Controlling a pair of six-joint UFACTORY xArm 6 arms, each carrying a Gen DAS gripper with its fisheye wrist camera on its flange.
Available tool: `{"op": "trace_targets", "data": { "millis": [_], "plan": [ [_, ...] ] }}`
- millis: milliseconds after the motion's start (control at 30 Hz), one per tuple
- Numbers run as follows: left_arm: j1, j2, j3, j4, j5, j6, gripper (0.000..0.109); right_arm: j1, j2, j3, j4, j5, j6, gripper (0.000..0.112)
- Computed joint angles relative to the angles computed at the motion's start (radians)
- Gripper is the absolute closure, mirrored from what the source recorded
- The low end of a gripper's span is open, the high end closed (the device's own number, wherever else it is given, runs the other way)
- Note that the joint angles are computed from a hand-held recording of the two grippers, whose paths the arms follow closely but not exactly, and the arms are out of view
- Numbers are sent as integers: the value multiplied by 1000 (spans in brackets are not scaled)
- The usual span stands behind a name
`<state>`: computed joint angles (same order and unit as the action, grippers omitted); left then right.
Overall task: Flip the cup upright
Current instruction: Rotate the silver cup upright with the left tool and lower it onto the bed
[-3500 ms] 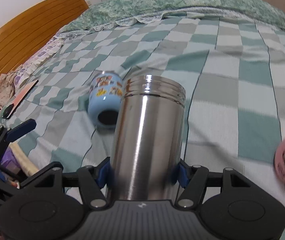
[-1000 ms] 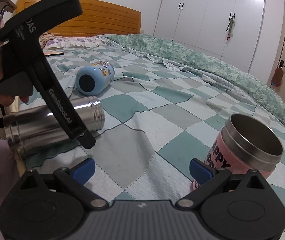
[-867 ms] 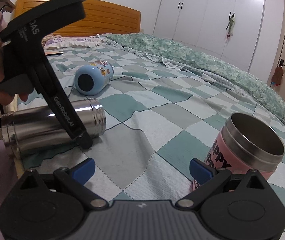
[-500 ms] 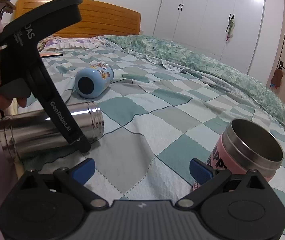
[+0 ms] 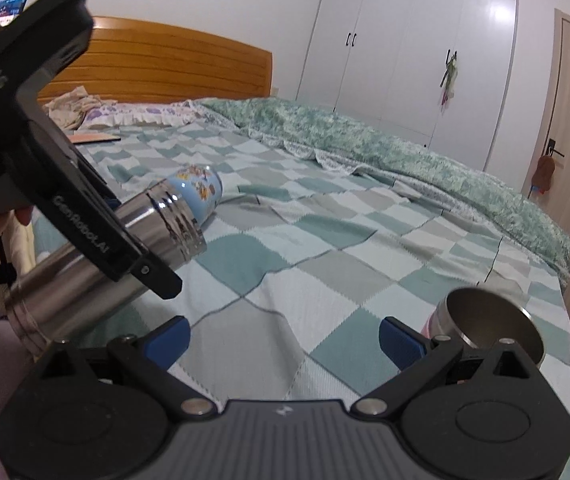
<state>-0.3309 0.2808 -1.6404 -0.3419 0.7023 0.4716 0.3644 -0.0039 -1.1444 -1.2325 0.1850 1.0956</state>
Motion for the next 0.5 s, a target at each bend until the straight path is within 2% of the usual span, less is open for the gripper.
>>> {"op": "trace_targets", "data": {
  "millis": [200, 267, 433, 500],
  "plan": [
    [-1, -12, 10, -143, -94, 119, 45, 6, 18, -47, -79, 24, 118, 11],
    [-3, 5, -12, -182, -120, 139, 45, 6, 25, -62, -105, 28, 165, 11],
    [-32, 66, -60, -269, -261, 208, 45, 11, 32, -91, -204, 65, 304, 11],
    [-42, 105, -104, -302, -281, 224, 45, 10, 37, -99, -215, 77, 329, 11]
  ]
}}
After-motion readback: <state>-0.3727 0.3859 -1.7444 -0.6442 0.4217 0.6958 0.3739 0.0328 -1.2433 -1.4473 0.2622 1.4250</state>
